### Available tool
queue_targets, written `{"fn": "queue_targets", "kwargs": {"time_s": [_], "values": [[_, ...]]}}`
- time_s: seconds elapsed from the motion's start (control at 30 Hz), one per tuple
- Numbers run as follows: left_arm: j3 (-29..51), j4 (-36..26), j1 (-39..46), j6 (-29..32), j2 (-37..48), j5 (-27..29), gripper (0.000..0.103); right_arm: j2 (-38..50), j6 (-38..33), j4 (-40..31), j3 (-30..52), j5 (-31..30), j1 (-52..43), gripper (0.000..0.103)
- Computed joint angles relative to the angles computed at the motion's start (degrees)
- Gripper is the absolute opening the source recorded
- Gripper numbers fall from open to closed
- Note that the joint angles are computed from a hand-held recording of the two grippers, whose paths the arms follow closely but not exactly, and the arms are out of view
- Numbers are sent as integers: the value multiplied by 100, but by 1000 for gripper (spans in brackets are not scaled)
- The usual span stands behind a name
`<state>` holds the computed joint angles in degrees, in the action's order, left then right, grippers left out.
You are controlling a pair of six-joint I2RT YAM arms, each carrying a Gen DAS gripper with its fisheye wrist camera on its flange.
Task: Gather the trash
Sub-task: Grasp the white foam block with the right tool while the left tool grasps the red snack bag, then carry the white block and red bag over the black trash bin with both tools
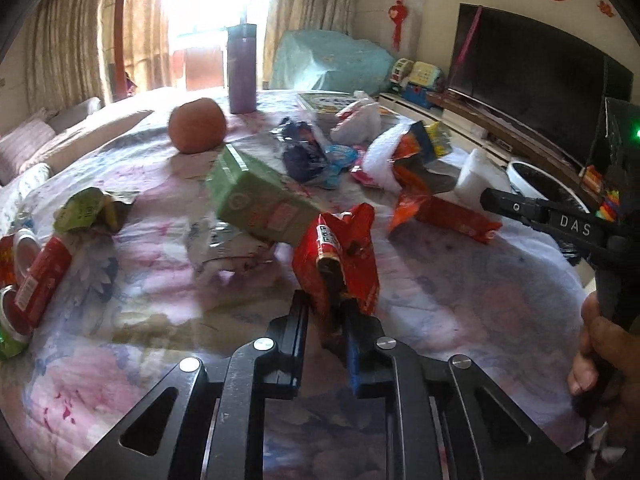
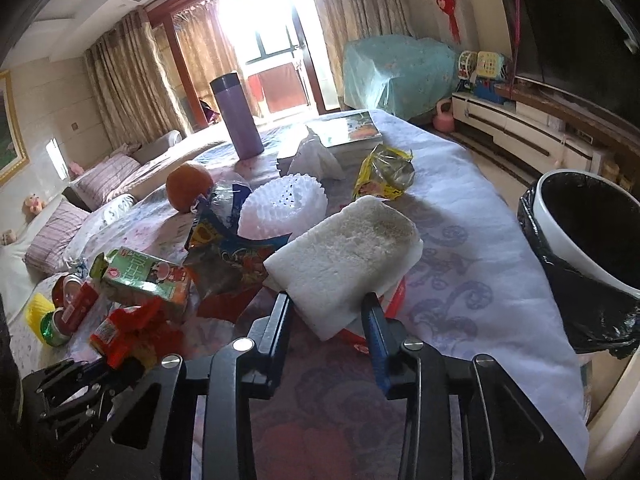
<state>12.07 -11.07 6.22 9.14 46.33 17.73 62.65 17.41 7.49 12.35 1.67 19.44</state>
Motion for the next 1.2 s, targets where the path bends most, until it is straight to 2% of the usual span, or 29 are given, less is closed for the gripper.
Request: {"fn": "queue_targets", "kwargs": {"time_s": [0.13, 0.3, 0.57, 0.67, 0.83, 0.97, 1.2], "values": [[-17, -279, -332, -120, -415, -54, 10, -731, -87, -462, -167, -194, -205, 35], [47, -564, -1076, -397, -833, -350, 9, -1953, -366, -1459, -332, -655, -897, 35], [306, -243, -2328, -870, -383, -804, 9, -3001, -1262, -2743, -232, -1662, -2601, 35], [441, 35, -2564, -914, 2, -875, 9, -3043, -1734, -3038, -98, -2169, -3428, 35], [727, 528, -2769, -947, 744, -885, 9, -3075, -2299, -3382, 78, -2645, -4333, 35], [1016, 1022, -2984, -1027, 1523, -960, 9, -2779, -2668, -3362, 200, -2927, -4916, 35], [1595, 1526, -3301, -1139, 2715, -1059, 9, -2093, -3285, -3228, 394, -3376, -5868, 35]]}}
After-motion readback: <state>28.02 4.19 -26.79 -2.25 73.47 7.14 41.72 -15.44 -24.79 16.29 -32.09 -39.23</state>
